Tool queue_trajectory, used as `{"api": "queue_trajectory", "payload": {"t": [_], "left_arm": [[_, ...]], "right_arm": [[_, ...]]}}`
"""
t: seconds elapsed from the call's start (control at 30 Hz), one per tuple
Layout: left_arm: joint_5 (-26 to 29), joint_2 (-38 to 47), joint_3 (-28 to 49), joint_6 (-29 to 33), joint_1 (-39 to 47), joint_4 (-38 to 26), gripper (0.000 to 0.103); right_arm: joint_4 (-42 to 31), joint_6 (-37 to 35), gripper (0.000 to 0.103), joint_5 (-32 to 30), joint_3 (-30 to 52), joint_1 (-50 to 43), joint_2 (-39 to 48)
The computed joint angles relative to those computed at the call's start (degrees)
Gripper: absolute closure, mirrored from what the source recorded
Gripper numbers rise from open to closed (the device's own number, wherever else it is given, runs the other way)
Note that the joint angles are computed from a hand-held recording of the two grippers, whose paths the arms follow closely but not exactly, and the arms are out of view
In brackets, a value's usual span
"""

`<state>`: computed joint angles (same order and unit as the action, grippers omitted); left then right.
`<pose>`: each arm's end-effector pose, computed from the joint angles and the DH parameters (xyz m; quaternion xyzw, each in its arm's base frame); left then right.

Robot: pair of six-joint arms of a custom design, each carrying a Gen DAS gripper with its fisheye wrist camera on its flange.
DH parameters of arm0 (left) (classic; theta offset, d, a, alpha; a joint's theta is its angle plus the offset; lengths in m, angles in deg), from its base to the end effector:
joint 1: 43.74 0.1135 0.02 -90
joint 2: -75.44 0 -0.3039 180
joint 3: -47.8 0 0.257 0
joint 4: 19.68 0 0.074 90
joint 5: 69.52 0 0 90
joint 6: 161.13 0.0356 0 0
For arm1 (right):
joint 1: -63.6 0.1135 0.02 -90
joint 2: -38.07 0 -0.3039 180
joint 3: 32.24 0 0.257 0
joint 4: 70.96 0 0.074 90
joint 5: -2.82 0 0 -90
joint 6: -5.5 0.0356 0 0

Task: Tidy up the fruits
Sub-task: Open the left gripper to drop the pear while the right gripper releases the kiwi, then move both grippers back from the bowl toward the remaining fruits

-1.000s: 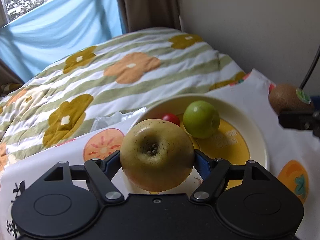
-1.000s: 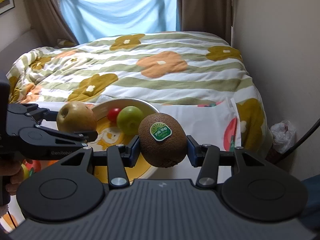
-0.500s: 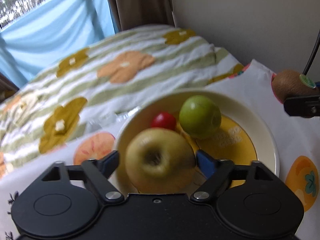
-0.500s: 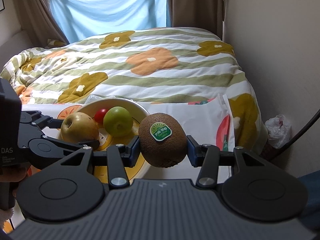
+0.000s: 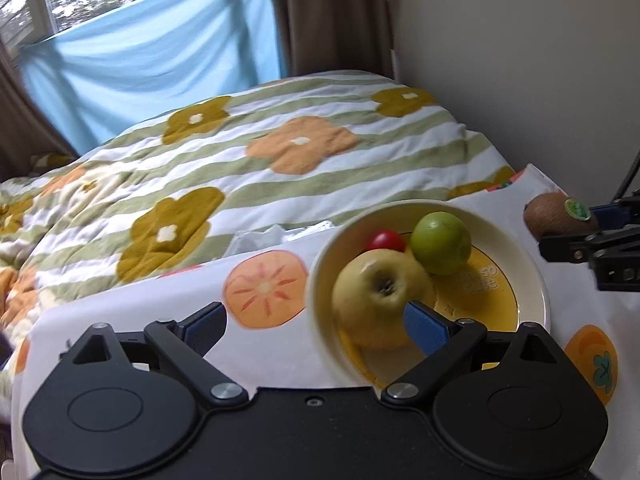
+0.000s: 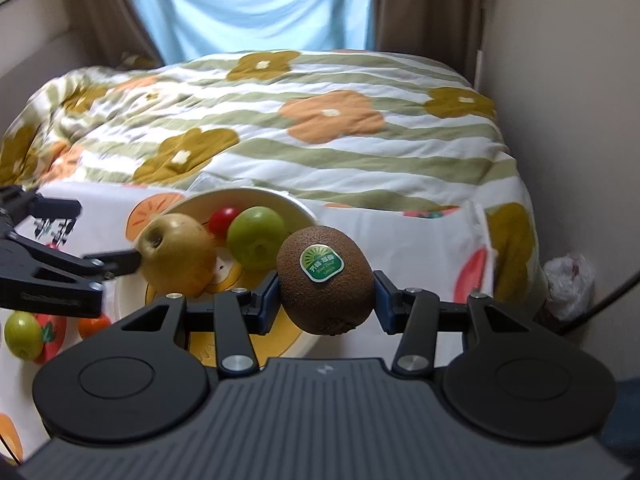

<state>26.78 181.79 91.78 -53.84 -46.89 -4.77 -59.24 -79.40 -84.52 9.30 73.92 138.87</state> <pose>0.2980 -0.0203 0.0968 0.1847 0.9122 -0.0062 0.3658 0.2780 0.0489 0.1103 -0.0340 0.9313 0.0271 0.3616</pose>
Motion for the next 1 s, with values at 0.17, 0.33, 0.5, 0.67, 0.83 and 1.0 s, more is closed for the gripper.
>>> {"api": "queue_trajectory", "payload": {"t": [0.17,0.33,0.5,0.67,0.83,1.0], "left_arm": [[0.29,-3.45,-3.16,-1.09,2.54,0.27,0.005],[-0.79,-4.36,-6.22,-1.01,3.61,2.64,0.005],[-0.43,-5.48,-8.99,-1.53,4.61,4.64,0.005],[-1.14,-5.38,-10.89,-2.17,4.28,6.92,0.005],[-1.63,-6.35,-12.82,-3.03,4.29,8.1,0.005],[-1.68,-10.66,-15.42,-4.76,4.54,7.53,0.005]], "right_arm": [[-1.64,-3.28,0.04,-0.35,2.7,2.45,3.38],[-1.44,-4.33,0.04,-0.78,4.97,4.77,7.78],[0.67,-5.38,0.04,-0.5,5.86,6.24,11.27],[2.72,-7.37,0.039,-0.02,5.74,6.76,13.15],[8.62,-8.74,0.004,3.37,2.18,7.4,11.57],[10.03,-7.5,0.0,3.41,-1.22,5.77,7.63]]}}
